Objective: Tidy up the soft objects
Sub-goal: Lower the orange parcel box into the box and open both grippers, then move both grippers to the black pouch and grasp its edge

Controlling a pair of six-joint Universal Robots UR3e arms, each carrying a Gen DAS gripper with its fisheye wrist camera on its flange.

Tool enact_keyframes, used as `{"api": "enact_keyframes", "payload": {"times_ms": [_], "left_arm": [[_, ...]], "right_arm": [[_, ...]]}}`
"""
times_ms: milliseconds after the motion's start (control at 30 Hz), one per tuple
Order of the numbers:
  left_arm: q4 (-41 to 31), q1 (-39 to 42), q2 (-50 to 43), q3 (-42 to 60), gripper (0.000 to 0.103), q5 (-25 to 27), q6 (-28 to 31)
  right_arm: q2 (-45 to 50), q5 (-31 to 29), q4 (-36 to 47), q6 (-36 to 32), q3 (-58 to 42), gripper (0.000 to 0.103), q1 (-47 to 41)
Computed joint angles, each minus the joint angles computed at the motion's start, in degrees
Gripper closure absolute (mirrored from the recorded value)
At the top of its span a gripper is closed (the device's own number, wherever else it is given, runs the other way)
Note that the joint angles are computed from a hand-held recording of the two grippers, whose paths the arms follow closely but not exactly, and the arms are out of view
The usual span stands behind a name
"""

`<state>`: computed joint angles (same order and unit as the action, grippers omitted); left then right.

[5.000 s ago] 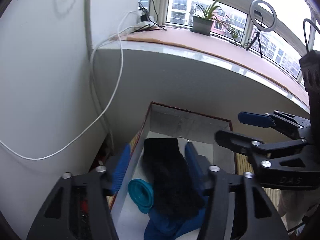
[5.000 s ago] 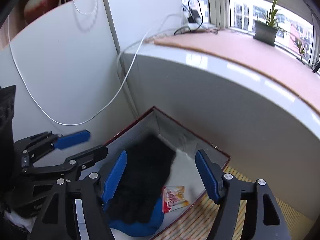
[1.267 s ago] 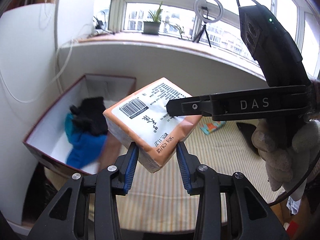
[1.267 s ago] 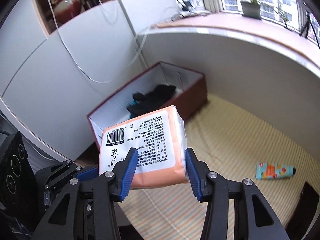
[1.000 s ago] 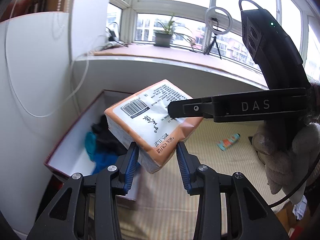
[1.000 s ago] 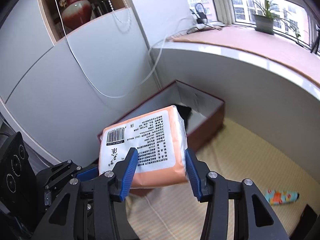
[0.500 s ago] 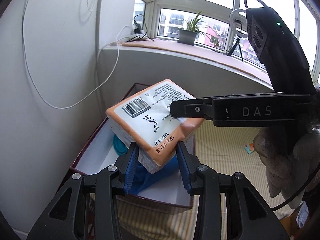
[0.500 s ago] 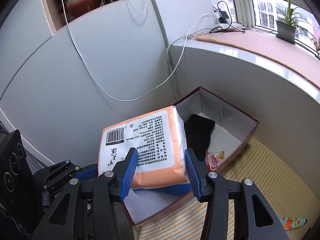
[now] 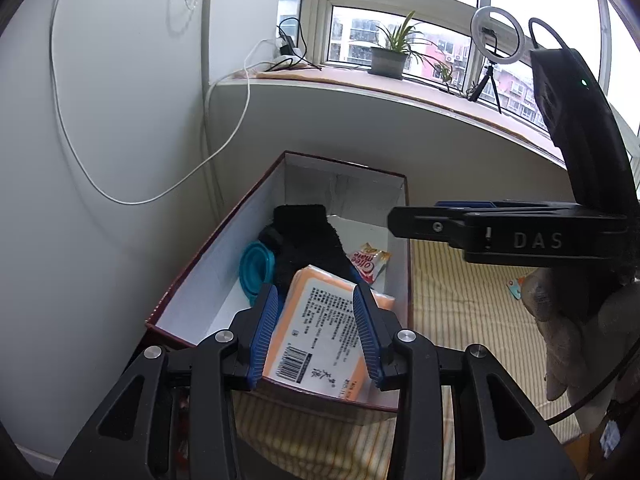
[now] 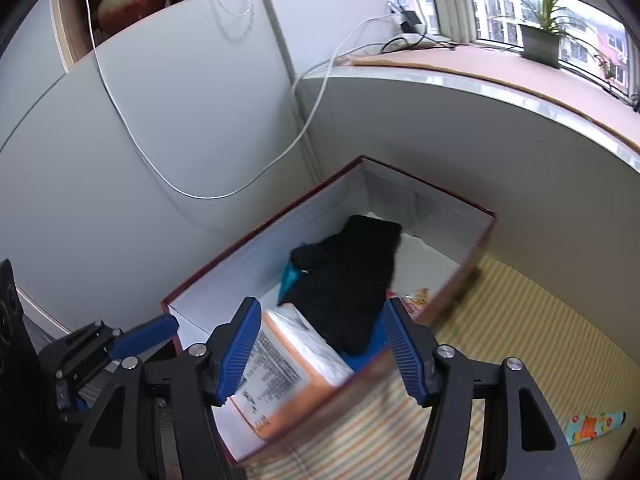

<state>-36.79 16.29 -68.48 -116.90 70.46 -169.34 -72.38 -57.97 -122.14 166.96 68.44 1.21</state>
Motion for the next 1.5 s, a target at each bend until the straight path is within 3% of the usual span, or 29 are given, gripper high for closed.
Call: {"api": "enact_keyframes", "payload": {"times_ms": [267, 467, 833, 900, 1100, 1200, 1367, 1500], "left_arm": [[2.56, -6.74, -2.03, 1.25, 0.065, 2.47, -1.59], [3.59, -13.37, -5.46, 3.82, 0.064, 3.38, -2.93], [5.22, -28.01, -17.05, 10.66, 0.055, 4.93, -7.14], [5.21, -30.64, -19.82, 12.91, 0.049, 4.61, -8.14], [3.46, -37.74, -29.14, 21.98, 0.048, 2.18, -11.71], [1.33, -40.71, -34.82, 28.47, 0.040, 0.23, -13.53], [-5.56, -45.47, -46.30, 43.69, 0.040, -3.02, -15.63], [-12.23, -48.99, -56.00, 58.14, 0.040, -3.80, -16.46]], "right_arm": [[-11.11, 4.03, -2.32, -2.29, 14.85, 0.032, -10.00], [-21.95, 6.80, 0.56, -8.71, 27.00, 0.031, -21.64], [-37.30, 12.33, 21.78, -30.53, 36.87, 0.031, -50.95], [-37.80, 12.49, 25.65, -34.49, 36.72, 0.031, -56.29], [-34.28, 11.23, 29.08, -39.24, 35.81, 0.031, -66.75], [-30.69, 9.69, 26.73, -38.65, 35.48, 0.031, -69.69], [-22.44, 7.39, 23.65, -36.55, 32.53, 0.031, -72.76], [-15.14, 6.94, 25.85, -34.38, 27.70, 0.031, -73.85]]}}
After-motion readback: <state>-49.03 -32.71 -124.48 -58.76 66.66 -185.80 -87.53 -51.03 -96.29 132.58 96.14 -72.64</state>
